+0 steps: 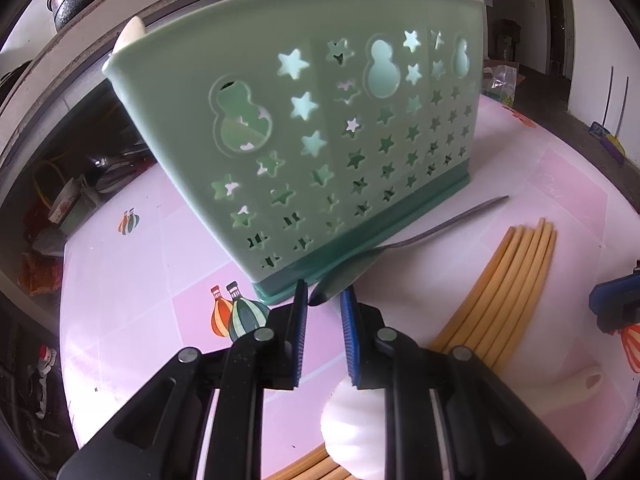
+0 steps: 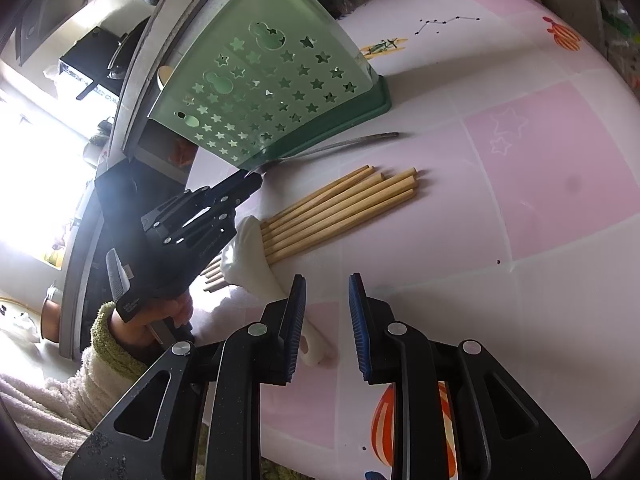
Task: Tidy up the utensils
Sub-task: 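Carry the rice paddle toward the green holder with the left tool, then raise the rice paddle over the holder with the left tool while the right tool nears the soup spoon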
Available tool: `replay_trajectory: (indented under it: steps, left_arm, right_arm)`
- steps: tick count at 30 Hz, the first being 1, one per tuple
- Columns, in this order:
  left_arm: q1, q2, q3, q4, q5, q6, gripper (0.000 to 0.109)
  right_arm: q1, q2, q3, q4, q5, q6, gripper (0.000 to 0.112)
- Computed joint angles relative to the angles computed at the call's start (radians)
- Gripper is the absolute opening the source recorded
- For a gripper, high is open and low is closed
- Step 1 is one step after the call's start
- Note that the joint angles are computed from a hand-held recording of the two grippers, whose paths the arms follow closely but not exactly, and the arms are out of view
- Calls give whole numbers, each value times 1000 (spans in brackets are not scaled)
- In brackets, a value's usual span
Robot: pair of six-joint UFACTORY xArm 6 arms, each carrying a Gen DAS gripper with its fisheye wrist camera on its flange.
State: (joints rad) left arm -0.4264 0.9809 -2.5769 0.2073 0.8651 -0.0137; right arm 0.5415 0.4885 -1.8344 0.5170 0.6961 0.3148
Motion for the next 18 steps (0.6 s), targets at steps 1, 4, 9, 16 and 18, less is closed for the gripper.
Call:
replay_trajectory:
  steps: [1,4,9,16,18]
  left_arm:
    - [2,-24,46,-2,-34,9,10]
    - [-2,-86,155,21,-109,37,4]
    - [-10,-179,302,-23,-202,67,2]
    - [-1,-273,422,-193,-285,57,1]
    - [3,-303,459,-242,-312,53,1]
  right_arm:
    - [1,-1,2,-2,-2,2,24]
    - [3,-6,6,-12,-1,7,24]
    - [7,-7,6,-33,-3,24,24]
    - [20,-16,3,-124,-12,55,24]
    - [27,-16,-2,-140,-17,42,24]
